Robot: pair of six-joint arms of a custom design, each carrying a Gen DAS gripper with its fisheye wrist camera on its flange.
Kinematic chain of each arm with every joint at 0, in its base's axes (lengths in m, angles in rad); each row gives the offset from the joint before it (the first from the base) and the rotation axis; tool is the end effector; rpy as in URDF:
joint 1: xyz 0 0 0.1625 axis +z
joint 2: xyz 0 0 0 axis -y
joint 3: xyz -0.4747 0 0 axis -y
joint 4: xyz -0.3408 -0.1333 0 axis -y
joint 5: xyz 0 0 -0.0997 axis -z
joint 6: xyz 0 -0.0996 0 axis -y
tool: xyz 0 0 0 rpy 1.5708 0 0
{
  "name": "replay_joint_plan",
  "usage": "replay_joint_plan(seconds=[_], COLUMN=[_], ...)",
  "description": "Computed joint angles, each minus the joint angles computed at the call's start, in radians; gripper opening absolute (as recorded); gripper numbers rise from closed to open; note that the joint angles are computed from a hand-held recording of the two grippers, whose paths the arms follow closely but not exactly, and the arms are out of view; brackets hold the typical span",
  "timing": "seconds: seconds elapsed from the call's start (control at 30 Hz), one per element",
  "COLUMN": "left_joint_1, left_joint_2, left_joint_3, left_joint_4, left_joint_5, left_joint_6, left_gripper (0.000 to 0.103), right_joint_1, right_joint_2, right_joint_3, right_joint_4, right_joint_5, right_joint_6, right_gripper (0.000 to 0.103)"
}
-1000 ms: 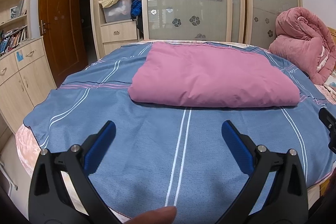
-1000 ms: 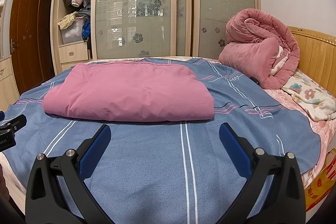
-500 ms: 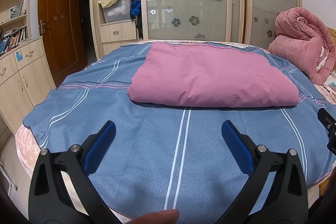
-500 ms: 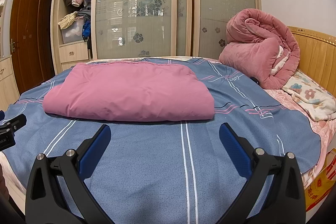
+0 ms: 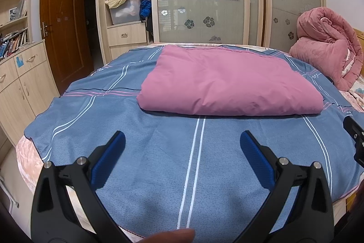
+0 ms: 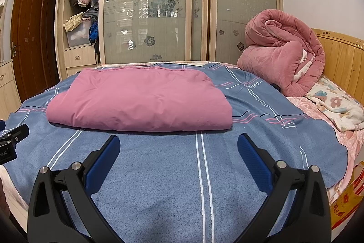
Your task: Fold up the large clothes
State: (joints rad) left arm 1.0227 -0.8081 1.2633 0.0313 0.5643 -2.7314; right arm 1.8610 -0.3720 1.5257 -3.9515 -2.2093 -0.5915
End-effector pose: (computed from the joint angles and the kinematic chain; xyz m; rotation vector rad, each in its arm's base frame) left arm -0.1450 -0.6549 0.2428 0.3194 1.9924 -1.2236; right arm 0.2681 -0.6392 0.0904 0.4378 -2.0323 1.3092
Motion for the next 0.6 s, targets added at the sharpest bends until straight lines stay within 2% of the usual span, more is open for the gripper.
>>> replay_joint_plan(seconds=[0.6], left_joint_1=[0.0], left_joint_2=[0.0], left_joint_3=[-0.009], left_joint_4=[0.023], left_joint_5=[0.006], left_joint_6=[-0.007], left_gripper=[0.101], right_joint_1=[-0.001], right_joint_2=[0.001], right_joint_3=[-0.001], right_joint_4=[0.004], right_joint_5=[0.001], right_joint_6=[0.001], right_gripper=[0.102])
